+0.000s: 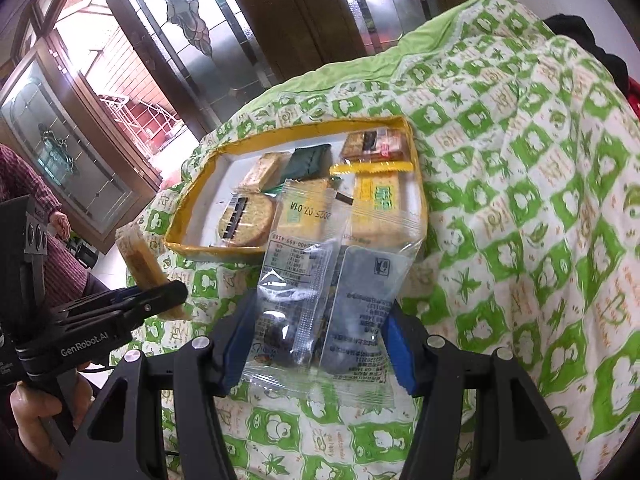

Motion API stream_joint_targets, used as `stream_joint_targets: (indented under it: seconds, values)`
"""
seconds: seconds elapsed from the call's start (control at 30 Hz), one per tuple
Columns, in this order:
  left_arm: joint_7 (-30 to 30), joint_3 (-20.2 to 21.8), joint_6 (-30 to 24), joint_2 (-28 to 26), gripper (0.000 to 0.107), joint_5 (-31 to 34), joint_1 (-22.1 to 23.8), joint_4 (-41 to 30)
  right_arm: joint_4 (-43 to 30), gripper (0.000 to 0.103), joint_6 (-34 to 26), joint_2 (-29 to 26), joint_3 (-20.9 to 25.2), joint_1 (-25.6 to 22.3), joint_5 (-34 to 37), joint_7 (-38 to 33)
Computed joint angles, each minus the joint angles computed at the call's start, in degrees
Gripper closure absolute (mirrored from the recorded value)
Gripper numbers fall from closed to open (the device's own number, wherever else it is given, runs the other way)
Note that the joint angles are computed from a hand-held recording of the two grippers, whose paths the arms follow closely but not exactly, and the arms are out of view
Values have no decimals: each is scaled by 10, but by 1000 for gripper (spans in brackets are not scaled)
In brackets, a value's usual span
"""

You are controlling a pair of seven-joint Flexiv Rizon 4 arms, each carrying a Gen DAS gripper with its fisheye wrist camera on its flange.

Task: Organize snacks
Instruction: 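Lift and carry the clear bag with the right tool over the tray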

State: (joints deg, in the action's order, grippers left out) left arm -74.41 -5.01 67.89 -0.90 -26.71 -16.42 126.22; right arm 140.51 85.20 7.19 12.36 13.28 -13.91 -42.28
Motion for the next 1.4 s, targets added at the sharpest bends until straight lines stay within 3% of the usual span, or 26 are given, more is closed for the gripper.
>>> stream_joint_targets:
  seconds: [0.33, 0.83, 1.4]
  values:
    - [2, 4, -10, -8, 73, 5, 12, -18, 2, 44, 14, -12, 1, -10, -28, 22]
    - [-2, 2, -13, -18, 73, 5, 17, -32, -24, 44, -12, -5, -15, 14, 54, -51]
    - [-6, 3, -30, -46, 73, 20, 36, -68, -69, 44, -27, -22, -13, 9, 42, -78]
